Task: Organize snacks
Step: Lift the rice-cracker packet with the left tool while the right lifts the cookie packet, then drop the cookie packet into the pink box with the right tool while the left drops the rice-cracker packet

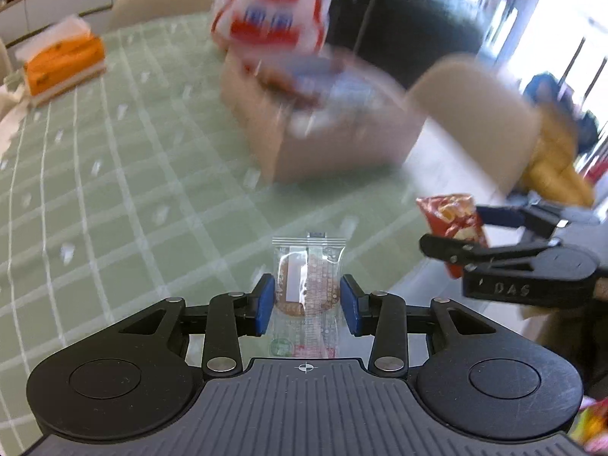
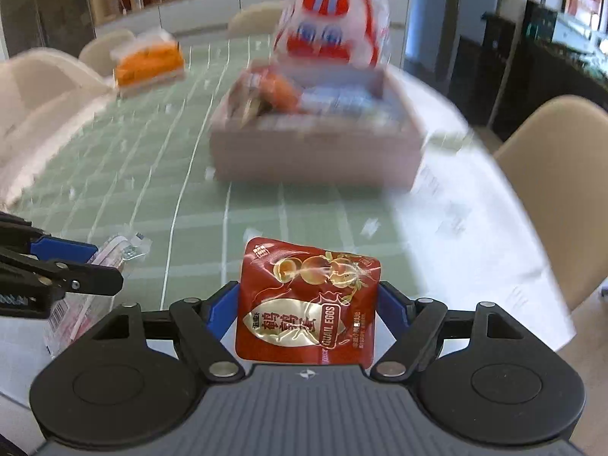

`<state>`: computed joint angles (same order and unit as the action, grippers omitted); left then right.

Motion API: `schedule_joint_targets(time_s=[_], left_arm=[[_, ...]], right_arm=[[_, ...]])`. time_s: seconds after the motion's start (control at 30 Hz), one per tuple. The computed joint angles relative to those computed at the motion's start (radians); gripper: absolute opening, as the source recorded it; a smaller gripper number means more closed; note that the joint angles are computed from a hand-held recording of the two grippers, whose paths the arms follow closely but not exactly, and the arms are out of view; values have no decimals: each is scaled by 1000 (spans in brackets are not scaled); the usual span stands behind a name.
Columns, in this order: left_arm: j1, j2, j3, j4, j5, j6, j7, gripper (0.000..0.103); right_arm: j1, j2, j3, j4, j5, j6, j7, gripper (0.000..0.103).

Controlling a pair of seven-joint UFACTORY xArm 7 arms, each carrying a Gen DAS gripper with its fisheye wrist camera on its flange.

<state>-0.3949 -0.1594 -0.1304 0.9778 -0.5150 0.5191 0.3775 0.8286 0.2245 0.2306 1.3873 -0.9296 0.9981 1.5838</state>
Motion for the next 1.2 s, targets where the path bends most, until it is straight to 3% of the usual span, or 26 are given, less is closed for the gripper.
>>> schedule_joint_targets(time_s=[0.17,0.33,0.53,0.63,0.7,0.8,0.97,1.07,1.2], left_arm=[[-23,103,-9,233,-99,-80,86,43],[-11,356,-64,560,31,-77,-62,43],[-49,711,-49,908,205,20,-356,43],[-5,845,-117,1032,195,100,-321,45],[-23,870,-96,1042,245,113,-309,46],[-3,848,-119,965,247,22,-255,49],[-20,809,-98,912,298,-15,-243,47],[-24,771,-86,883,332,-4,-244,47],[-4,738,-90,858,327,29,-251,47]], right_arm=[[-36,-97,-14,44,-189,79,-94,77],[-155,-117,-30,124,-241,-51,-142,77],[-233,-29,-69,202,-124,-175,-272,77],[-246,7,-91,192,-49,-212,-321,77],[-258,28,-106,177,4,-250,-353,77],[-278,75,-123,177,88,-322,-401,77],[-322,213,-122,291,311,-427,-542,78],[-336,319,-108,415,435,-402,-639,78],[-322,433,-122,571,545,-292,-716,78]])
